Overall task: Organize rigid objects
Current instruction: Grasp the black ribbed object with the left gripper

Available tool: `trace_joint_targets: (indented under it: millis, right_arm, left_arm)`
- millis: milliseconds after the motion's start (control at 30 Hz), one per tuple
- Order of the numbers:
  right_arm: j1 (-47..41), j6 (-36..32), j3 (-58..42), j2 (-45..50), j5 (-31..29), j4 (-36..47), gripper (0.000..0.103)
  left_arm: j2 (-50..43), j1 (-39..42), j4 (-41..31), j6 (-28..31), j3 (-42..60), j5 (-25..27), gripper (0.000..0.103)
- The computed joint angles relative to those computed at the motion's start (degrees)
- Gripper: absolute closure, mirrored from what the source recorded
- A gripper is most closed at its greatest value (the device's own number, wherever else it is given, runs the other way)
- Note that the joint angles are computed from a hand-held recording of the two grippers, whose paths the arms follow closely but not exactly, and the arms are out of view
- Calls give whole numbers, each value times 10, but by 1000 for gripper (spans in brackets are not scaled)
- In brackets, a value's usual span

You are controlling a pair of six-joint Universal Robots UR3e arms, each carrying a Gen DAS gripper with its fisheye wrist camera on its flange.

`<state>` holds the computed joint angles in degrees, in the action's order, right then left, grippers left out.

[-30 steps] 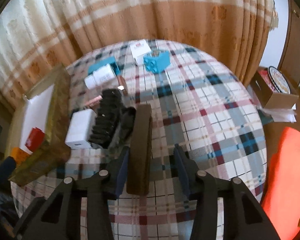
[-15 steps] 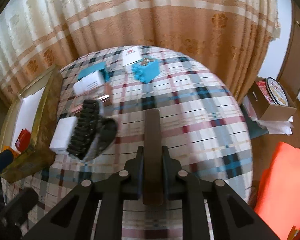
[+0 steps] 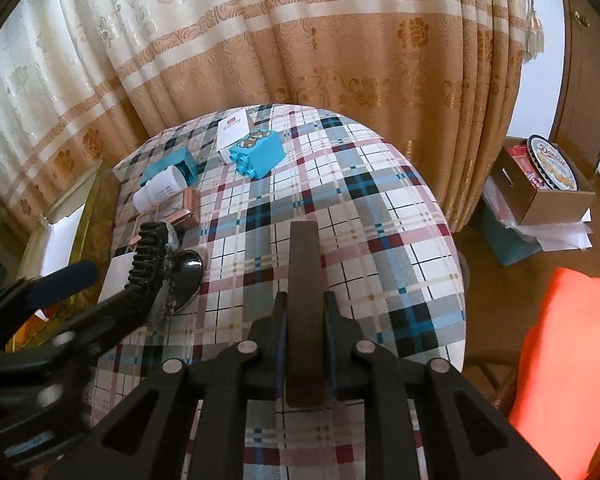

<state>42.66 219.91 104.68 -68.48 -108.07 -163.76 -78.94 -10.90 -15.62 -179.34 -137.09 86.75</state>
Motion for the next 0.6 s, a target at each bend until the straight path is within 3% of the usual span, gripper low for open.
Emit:
trace_joint_targets:
  millis: [100, 400, 500, 600]
  right_arm:
    - [1, 1, 5, 1, -1, -12, 85]
    - [-9, -8, 21, 4, 18, -44, 85]
    - [-8, -9, 21, 6, 16, -49, 85]
    - [-4, -14, 15, 11, 8, -44, 85]
  left_arm:
    - [-40, -4, -12, -11, 23, -4, 52]
    - [-125, -22, 10, -35, 55, 11, 53]
    - [-134, -43, 30, -34, 52, 38, 57]
    - [-129, -41, 50, -31, 39, 33, 67]
